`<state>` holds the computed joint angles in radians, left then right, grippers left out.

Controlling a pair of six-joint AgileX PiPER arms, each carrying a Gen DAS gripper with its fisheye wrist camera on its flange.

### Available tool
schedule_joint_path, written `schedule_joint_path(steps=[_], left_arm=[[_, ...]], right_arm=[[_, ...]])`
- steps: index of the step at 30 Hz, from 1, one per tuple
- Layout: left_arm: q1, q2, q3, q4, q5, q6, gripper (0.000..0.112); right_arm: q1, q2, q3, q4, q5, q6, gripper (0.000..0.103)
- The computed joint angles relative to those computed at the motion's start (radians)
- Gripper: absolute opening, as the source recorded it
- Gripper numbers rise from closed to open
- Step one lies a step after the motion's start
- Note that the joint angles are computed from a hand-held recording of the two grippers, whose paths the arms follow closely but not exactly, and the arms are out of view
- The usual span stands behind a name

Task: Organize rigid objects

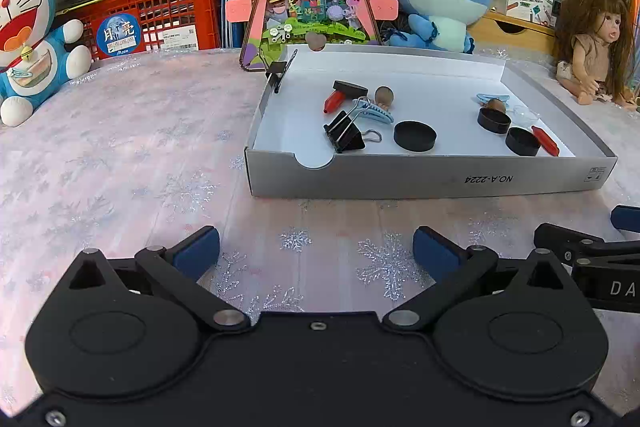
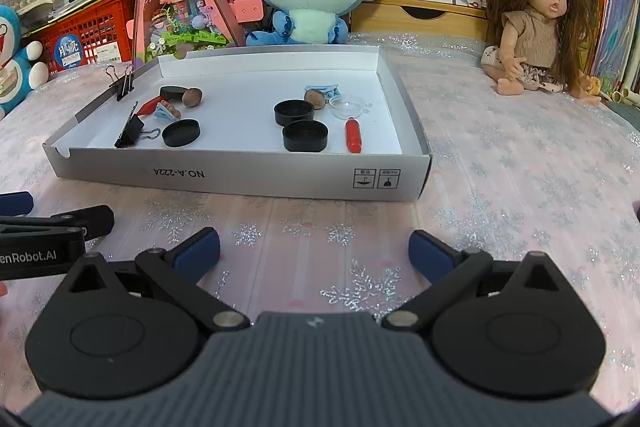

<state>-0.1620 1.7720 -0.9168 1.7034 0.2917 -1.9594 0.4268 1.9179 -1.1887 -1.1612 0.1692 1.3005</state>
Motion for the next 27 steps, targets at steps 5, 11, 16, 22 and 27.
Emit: schedule_joint_path(steps=[5, 11, 16, 22, 27], left_arm=[[0.000, 0.000, 0.000, 0.000, 0.000, 0.000, 0.103], [0.000, 0.001, -0.001, 0.001, 0.000, 0.000, 0.103], [0.000, 0.000, 0.000, -0.001, 0.000, 0.000, 0.103], [-0.001, 0.000, -0.001, -0.001, 0.000, 0.001, 0.103], [-0.001, 0.000, -0.001, -0.002, 0.000, 0.002, 0.103]], right_arm=[[0.000, 0.001, 0.000, -0.007, -0.001, 0.007, 0.103], [-0.001, 0.002, 0.001, -0.015, -0.002, 0.015, 0.103], [0.000, 0.002, 0.000, -0.015, -0.001, 0.015, 0.103], [0.000, 0.002, 0.000, -0.011, -0.001, 0.011, 0.103], [0.000, 0.002, 0.000, -0.011, -0.001, 0.011, 0.103]])
